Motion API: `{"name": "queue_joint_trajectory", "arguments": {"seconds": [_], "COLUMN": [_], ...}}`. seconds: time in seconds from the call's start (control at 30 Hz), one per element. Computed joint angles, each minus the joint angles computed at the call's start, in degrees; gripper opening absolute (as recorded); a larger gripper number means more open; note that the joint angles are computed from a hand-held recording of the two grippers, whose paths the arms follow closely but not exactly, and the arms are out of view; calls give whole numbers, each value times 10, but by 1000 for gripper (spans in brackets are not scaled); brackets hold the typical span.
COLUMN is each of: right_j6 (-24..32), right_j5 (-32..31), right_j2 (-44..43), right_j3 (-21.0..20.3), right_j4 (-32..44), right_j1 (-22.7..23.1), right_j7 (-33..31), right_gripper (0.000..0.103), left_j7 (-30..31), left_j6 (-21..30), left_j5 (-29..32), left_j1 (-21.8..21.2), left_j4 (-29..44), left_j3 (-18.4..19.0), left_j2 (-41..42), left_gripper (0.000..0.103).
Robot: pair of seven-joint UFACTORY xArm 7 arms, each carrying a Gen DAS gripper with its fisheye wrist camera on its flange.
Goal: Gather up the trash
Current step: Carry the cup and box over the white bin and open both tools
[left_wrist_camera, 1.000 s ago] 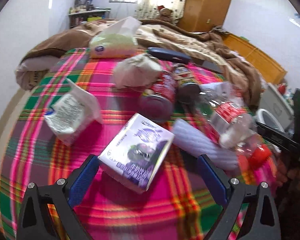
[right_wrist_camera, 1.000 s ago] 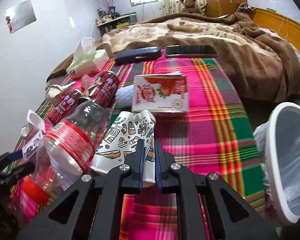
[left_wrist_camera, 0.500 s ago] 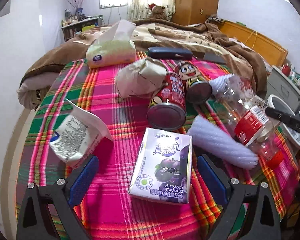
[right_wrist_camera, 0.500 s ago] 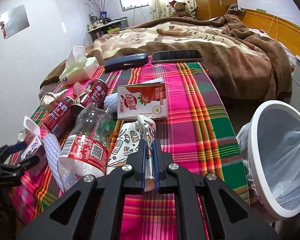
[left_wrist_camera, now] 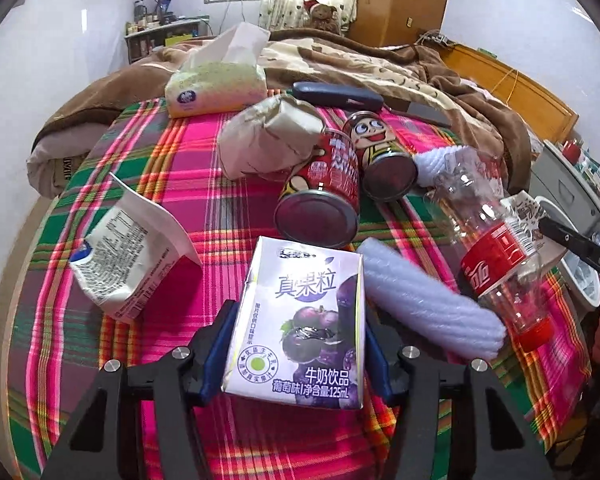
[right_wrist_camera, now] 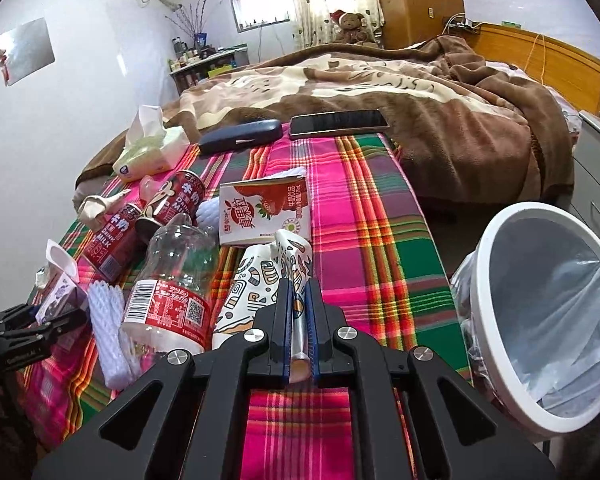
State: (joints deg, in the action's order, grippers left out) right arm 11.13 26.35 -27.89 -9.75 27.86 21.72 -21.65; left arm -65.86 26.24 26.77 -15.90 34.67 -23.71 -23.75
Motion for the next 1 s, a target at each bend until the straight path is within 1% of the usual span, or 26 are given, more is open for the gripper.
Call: {"name": "queue_joint_trajectory", "arguments": {"seconds": [0.17, 0.27, 0.37, 0.5, 0.63, 0.77, 0.83, 1.0], "right_j6": [-4, -8, -11, -13, -15, -13, -15, -15], "right_j5": [11, 20, 22, 16, 5, -10, -16, -30], "right_j2": [-18, -34, -53, -77, -86, -93, -90, -75], "right_j3": [-20, -36, -49, -64, -80, -86, -88, -97], "right_j4": [-5, -9, -15, -21, -20, -20, -18, -11], "right_j1": [11, 19, 20, 5, -15, -45, -63, -102], "right_j7": [-15, -24, -31, -34, -36, -34, -30, -22], "right_gripper": [7, 7, 7, 7, 7, 7, 7, 7], "left_j7": [-22, -27, -26, -47, -76, -94, -98, -83], "left_j6": [20, 38, 51, 46, 49, 64, 75, 78], "left_j5": [2, 5, 18, 48, 106, 167, 199, 229], "left_j1": [0, -1, 1, 7, 6, -13, -29, -84], "left_j4": [9, 29, 63, 109, 186, 264, 313, 415], "left_j3": [-15, -27, -42, -63, -87, -97, -101, -84], "left_j2": [-30, -38, -29, 2, 72, 151, 202, 312], "left_gripper": [57, 57, 57, 57, 57, 57, 57, 57]}}
